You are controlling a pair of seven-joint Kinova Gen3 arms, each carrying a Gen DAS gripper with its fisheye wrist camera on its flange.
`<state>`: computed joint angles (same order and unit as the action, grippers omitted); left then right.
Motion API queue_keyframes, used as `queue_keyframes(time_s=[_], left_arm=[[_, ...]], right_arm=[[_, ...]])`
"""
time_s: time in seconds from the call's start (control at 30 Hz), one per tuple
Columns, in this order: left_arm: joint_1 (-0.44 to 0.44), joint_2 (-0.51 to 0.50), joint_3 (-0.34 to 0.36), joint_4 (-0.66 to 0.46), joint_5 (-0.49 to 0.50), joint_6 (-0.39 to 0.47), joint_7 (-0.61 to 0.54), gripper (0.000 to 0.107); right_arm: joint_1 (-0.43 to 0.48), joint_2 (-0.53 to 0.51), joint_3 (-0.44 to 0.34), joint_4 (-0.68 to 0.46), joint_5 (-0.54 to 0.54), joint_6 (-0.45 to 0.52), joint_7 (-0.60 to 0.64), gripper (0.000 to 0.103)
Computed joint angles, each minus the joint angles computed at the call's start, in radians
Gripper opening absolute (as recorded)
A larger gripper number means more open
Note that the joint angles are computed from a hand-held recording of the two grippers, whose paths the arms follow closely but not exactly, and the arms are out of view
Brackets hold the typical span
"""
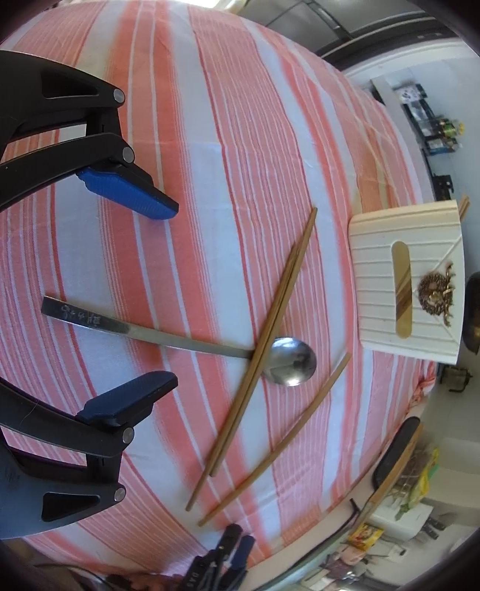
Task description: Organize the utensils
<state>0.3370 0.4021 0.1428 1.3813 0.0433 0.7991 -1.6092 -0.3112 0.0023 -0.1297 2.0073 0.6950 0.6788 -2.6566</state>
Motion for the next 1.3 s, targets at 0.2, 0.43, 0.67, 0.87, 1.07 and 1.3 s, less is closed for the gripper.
queue_keyframes(time_s=[0.2,0.43,0.67,0.87,1.07,1.3], left_arm=[[0.061,0.071,-0.040,-0.145,-0.004,0.043,0.198,0.091],[0.233,0.159,-0.093,-0.256,-0.229,0.136,0.305,0.094],[0.124,0.068,-0.050,-0.133,-0.213,0.149,0.155,0.098],[0.009,0.023,-0.026,-0.062,-0.113,0.149,0.026,0.098],[-0.028,-0.010,-0.039,-0.018,-0.081,0.127,0.021,0.098],[-0.079,-0.102,-0.049,0.083,0.007,0.082,0.061,0.098]], right_arm=[[0.001,0.000,0.000,0.000,0.000,0.000,0.001,0.060],[0.000,0.000,-0.001,0.000,0.000,0.000,-0.001,0.060],[0.005,-0.003,0.001,0.003,-0.004,-0.007,0.004,0.060],[0.004,-0.003,-0.001,0.002,-0.002,-0.005,0.002,0.060],[0.003,-0.002,-0.001,0.003,0.001,-0.002,0.001,0.060],[0.003,-0.002,-0.001,0.002,0.001,0.000,0.002,0.060]])
